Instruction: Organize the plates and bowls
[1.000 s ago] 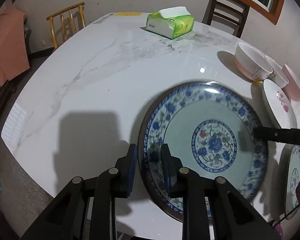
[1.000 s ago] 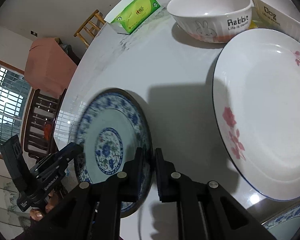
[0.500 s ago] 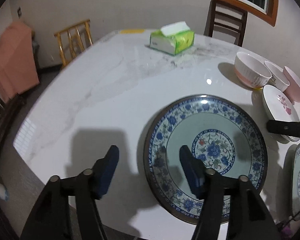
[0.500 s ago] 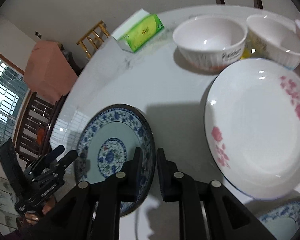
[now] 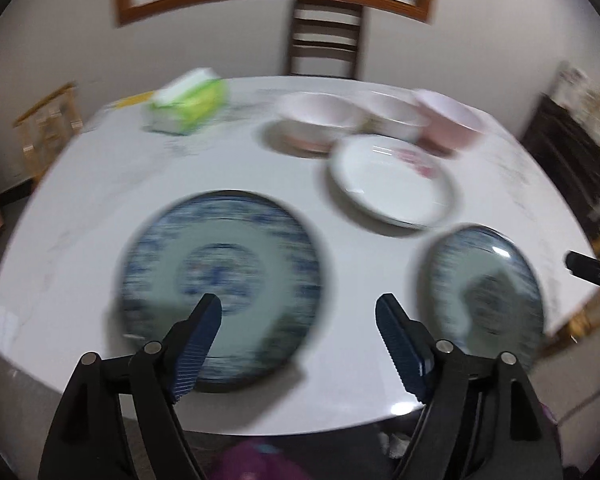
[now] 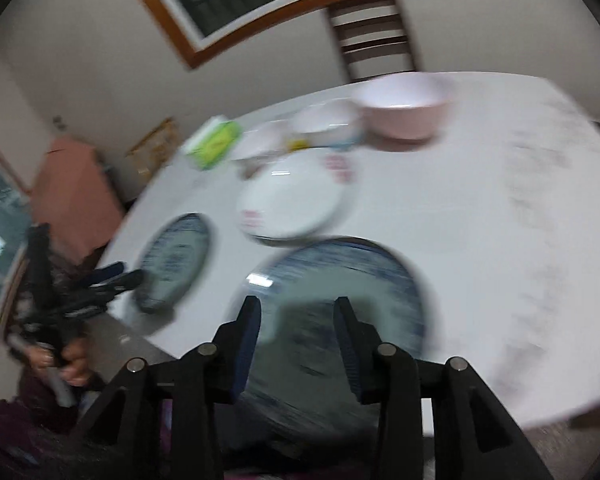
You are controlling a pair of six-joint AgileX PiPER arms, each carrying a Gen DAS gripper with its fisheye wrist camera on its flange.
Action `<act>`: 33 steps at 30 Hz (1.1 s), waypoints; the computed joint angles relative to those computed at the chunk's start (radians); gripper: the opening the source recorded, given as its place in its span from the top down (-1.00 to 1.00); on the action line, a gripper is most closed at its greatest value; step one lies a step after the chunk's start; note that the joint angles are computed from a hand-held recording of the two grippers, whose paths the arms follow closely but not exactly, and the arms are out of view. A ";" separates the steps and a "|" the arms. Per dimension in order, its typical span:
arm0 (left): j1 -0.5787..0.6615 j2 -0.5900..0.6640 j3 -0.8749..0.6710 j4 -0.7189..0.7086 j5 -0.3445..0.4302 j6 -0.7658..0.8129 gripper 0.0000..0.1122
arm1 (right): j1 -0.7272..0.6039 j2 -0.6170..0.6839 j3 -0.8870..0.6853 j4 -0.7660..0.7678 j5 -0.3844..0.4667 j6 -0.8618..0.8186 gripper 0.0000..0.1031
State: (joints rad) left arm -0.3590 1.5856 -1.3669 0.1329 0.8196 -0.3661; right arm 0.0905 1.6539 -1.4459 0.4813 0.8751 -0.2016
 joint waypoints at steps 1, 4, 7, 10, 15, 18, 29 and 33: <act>-0.038 0.029 -0.030 -0.005 0.011 0.002 -0.38 | -0.036 -0.007 0.027 0.016 -0.003 -0.013 0.24; -0.083 0.108 -0.105 -0.048 0.043 0.017 -0.38 | -0.162 0.007 0.106 0.146 0.008 -0.091 0.24; -0.088 0.185 -0.176 -0.117 0.095 0.041 -0.38 | -0.228 0.038 0.159 0.257 0.019 -0.165 0.24; -0.073 0.250 -0.243 -0.205 0.148 0.080 -0.37 | -0.236 0.069 0.177 0.315 0.010 -0.207 0.24; -0.096 0.320 -0.321 -0.207 0.204 0.083 -0.37 | -0.299 0.101 0.234 0.460 0.065 -0.335 0.24; -0.107 0.353 -0.359 -0.213 0.226 0.088 -0.37 | -0.303 0.131 0.242 0.506 0.076 -0.360 0.24; -0.096 0.386 -0.353 -0.264 0.215 0.087 -0.06 | -0.264 0.206 0.223 0.590 0.095 -0.418 0.24; -0.117 0.407 -0.387 -0.255 0.219 0.119 0.61 | -0.254 0.194 0.231 0.563 0.097 -0.417 0.56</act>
State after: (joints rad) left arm -0.4762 1.9922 -1.7538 -0.1222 1.0390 -0.2468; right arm -0.1638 1.8481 -1.2153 1.0439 0.9716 -0.6183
